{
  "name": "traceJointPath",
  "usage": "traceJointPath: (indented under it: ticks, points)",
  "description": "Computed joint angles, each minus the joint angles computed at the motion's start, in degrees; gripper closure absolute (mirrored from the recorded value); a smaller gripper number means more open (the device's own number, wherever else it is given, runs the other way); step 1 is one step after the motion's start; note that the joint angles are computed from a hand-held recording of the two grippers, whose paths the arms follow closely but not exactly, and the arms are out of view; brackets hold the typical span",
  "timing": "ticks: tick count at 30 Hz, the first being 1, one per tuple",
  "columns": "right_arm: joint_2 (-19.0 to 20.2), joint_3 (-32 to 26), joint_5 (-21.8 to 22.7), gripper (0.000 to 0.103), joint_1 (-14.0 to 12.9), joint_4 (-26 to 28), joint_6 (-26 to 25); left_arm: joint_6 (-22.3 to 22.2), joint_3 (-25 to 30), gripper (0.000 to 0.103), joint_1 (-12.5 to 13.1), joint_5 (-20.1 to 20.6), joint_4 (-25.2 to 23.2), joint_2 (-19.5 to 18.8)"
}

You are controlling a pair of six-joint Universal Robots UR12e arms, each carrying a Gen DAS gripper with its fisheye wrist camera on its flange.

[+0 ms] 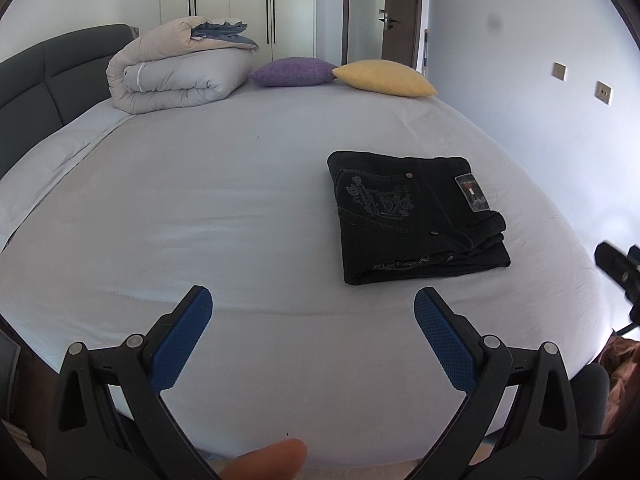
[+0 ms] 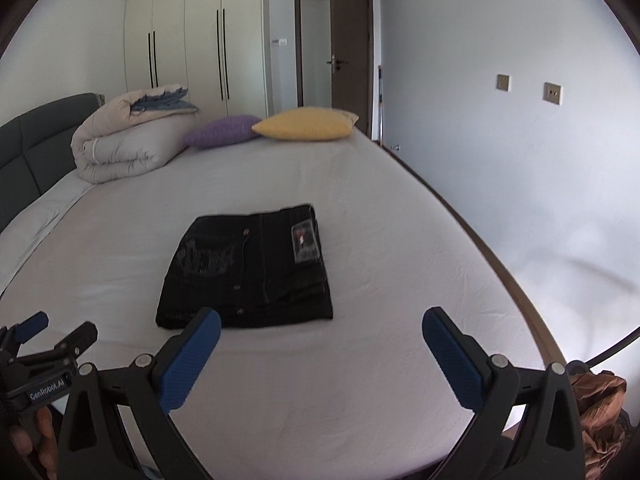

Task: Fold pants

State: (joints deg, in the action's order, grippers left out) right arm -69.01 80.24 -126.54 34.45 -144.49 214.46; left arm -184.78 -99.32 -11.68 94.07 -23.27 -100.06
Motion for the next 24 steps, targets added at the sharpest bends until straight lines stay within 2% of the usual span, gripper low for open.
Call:
traceJointPath:
  ticks: [8,24]
  points:
    - [0.82,-0.69,1.79,0.0,0.2,2.46,-0.47,-0.05,0.55,0.0,0.13,0.4,-0.64,-1.0]
    - [1.13,-0.88,2.38,0.0,0.15,2.98,-0.22,-0.64,0.28,0.0,0.24,-0.15,-1.25,-0.94]
